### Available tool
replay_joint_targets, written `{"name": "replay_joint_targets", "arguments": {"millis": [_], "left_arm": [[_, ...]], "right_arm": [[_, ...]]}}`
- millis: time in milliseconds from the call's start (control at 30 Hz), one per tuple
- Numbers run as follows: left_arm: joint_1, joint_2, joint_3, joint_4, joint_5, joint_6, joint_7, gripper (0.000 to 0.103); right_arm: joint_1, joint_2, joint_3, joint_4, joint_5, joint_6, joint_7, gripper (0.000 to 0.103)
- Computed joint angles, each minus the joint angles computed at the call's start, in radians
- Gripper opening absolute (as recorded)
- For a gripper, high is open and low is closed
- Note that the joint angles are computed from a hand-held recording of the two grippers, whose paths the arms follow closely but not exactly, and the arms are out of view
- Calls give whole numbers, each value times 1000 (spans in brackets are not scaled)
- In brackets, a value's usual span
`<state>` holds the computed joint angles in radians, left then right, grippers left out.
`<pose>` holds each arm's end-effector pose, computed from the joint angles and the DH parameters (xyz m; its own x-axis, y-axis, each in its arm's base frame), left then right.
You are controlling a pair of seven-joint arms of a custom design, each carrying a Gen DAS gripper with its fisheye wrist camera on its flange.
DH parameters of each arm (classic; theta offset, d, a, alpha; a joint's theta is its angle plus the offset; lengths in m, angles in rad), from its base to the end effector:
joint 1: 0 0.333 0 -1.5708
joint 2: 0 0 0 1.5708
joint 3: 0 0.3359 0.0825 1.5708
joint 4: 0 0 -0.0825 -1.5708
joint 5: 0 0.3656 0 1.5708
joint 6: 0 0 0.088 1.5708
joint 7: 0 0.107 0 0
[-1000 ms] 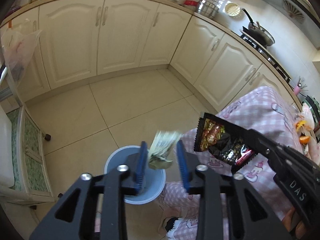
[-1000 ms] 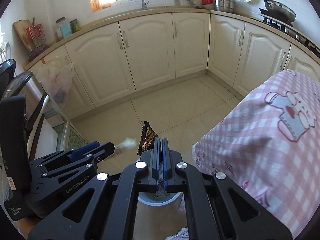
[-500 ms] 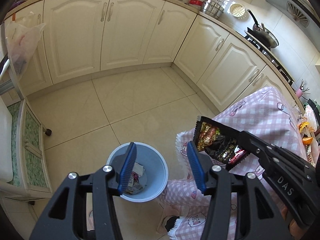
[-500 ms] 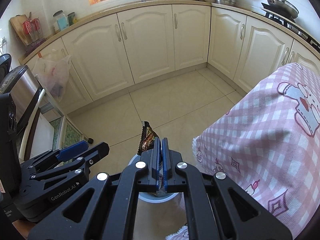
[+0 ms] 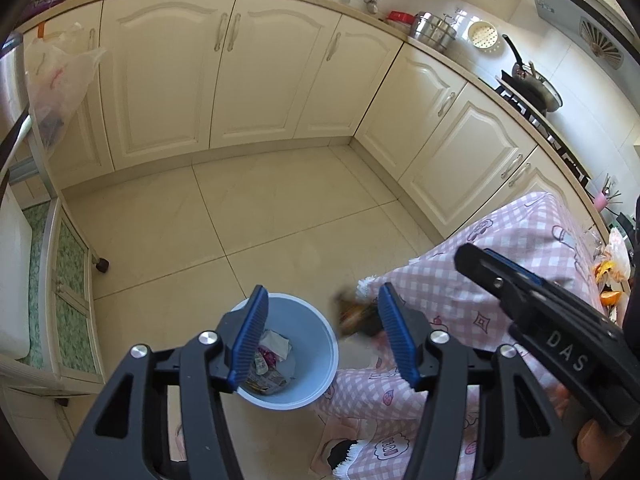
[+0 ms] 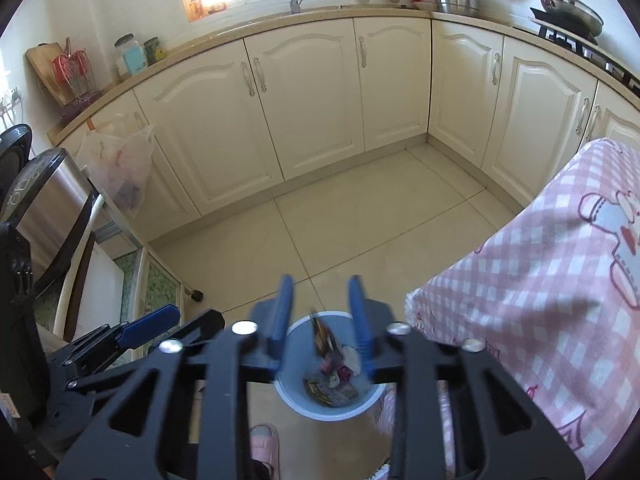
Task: Collect trash
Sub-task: 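Carry both wrappers over the blue bin and open both tools to drop them, then move both open tools back toward the remaining trash on the table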
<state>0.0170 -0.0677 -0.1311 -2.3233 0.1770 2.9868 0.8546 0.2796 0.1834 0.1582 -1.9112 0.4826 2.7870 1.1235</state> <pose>0.5263 -0.0740 0.4842 0.2983 -0.8993 0.3199 -0.6814 -0.4353 -0.5884 0.5852 0.2433 0.5069 0.5057 -0.8488 -0.1544 -0.6872 -0.2881 -0.6669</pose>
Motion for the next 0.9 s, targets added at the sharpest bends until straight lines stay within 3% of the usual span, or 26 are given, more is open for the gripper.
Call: {"name": "replay_joint_targets", "arguments": {"millis": [267,433,700,900], "left_arm": [[-13,-47,-32,11,40,-16,-25,56],[-34,-74,-72,44,84,-27,-43,57],[-127,-52,-133,152,118,-48,-27,61],[-229,53,-157,301,159,-110,-29,64]], "right_arm": [[-11,-112,-24,-100,42,72,-28,36],[-12,-217,-74,-181,110,119,-75,39],[-7,-393,-210,-318,169,177,-125,42],[-71,-482,-279,-414,53,250,-61,48]]}}
